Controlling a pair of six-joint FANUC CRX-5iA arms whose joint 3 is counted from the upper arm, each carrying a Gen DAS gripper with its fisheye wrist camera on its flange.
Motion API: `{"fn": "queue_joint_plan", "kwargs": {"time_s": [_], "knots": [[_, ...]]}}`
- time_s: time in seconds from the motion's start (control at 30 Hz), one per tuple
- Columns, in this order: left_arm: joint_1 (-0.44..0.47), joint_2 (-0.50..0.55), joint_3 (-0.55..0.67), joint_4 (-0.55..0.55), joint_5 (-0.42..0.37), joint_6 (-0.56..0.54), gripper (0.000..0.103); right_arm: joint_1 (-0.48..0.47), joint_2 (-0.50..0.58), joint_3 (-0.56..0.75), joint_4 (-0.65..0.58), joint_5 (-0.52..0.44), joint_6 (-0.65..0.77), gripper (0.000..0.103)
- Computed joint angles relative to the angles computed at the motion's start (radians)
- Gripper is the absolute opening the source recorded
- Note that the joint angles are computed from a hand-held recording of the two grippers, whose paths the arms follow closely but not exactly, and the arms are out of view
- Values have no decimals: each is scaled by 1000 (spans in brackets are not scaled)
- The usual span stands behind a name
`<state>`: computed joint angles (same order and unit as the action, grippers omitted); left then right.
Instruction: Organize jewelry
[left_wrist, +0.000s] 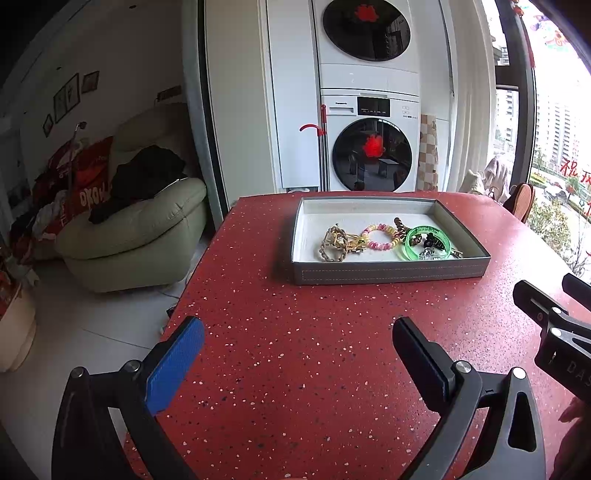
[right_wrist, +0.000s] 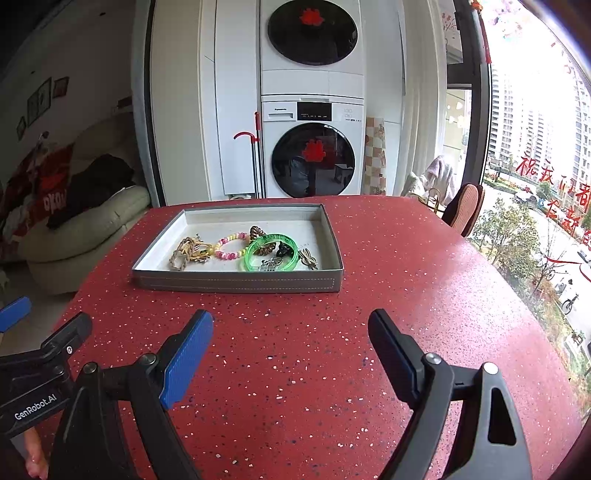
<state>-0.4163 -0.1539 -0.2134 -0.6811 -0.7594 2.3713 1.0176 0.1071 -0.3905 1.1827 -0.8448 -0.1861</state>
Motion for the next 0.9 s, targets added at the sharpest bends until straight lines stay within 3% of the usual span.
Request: {"fn": "queue_joint_plan", "kwargs": {"time_s": [0.9], "knots": [[-3,-4,-4,1,-1,2,103,-1,3,10,-4,2,10,88]]}}
